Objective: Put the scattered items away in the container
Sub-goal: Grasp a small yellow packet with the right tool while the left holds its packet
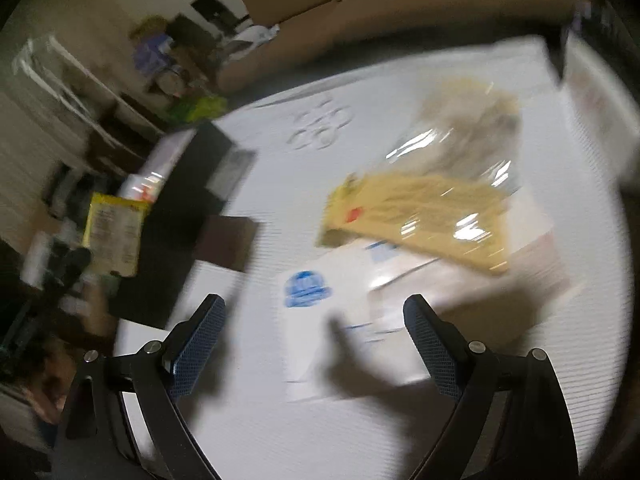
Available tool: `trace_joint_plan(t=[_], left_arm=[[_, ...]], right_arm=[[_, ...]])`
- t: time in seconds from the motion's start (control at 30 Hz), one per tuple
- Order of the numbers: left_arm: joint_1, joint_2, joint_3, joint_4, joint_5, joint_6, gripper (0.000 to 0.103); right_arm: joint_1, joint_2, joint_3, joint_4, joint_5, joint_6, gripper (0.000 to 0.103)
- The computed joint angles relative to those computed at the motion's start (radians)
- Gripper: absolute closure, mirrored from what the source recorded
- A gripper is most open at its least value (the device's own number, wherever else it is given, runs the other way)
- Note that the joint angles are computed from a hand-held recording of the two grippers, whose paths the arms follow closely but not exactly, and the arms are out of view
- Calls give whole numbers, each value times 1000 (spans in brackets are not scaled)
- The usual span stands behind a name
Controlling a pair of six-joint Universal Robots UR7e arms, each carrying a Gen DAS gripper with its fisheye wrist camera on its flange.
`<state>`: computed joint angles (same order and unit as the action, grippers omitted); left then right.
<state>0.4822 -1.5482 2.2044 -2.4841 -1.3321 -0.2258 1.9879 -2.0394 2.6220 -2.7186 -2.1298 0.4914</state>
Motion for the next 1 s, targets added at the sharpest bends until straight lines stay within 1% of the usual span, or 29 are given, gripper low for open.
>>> trace_joint_plan(t=[0.03,0.07,0.1,0.13,0.17,0.2,0.23,0.27,0.3,0.37,0.43,0.47,0.5,0.57,0.63,0.7,0.77,0.8,0.87,0.9,1.0], left_arm=[[12,-3,-7,1,1,-16,101],[19,-2,-8,-1,4,-33,101],[27,-2,-9,-3,2,-45,101],[38,1,-12,-6,-4,-53,101],[44,3,-13,-11,-2,-56,101],[42,4,-17,-7,8,-54,101],[37,5,-21,-1,21,-47,101],[32,6,-22,1,36,-37,101],[27,5,-21,4,52,-30,101],[26,5,-24,13,68,-28,101],[30,7,-23,12,69,-27,101],[30,7,-21,14,76,-24,101],[29,6,-20,18,85,-20,101],[26,-2,-17,23,94,-23,101],[25,-10,-14,14,91,-25,101],[19,-14,-12,9,103,-22,101],[13,-22,-8,7,110,-15,101],[13,-25,-8,4,108,-14,101],[11,-30,-9,0,113,-16,101],[8,-33,-9,-2,120,-15,101],[-18,-44,-5,1,187,-6,101]], right_arm=[[-43,-6,19,-47,62,-15,17],[-93,0,37,-100,123,-31,24],[-125,25,47,-152,145,-35,29],[-138,60,48,-191,133,-28,30],[-149,108,46,-241,113,-22,34],[-162,157,43,-304,103,-23,38],[-178,208,38,-368,104,-32,40],[-187,248,28,-408,101,-39,41],[-186,300,9,-446,76,-42,42],[-184,379,-29,-483,26,-50,43],[-191,427,-58,-469,-16,-23,68],[-203,437,-64,-462,-17,-9,87],[-210,442,-63,-470,-17,-2,93],[-210,441,-53,-489,-22,2,94],[-178,436,-42,-517,-47,-35,94],[-122,416,-29,-541,-69,-96,95],[-38,391,-28,-551,-106,-160,95],[20,387,-37,-538,-152,-175,95],[131,362,-62,-462,-246,-155,95],[176,350,-76,-430,-279,-143,95],[293,343,-115,-363,-354,-106,95]])
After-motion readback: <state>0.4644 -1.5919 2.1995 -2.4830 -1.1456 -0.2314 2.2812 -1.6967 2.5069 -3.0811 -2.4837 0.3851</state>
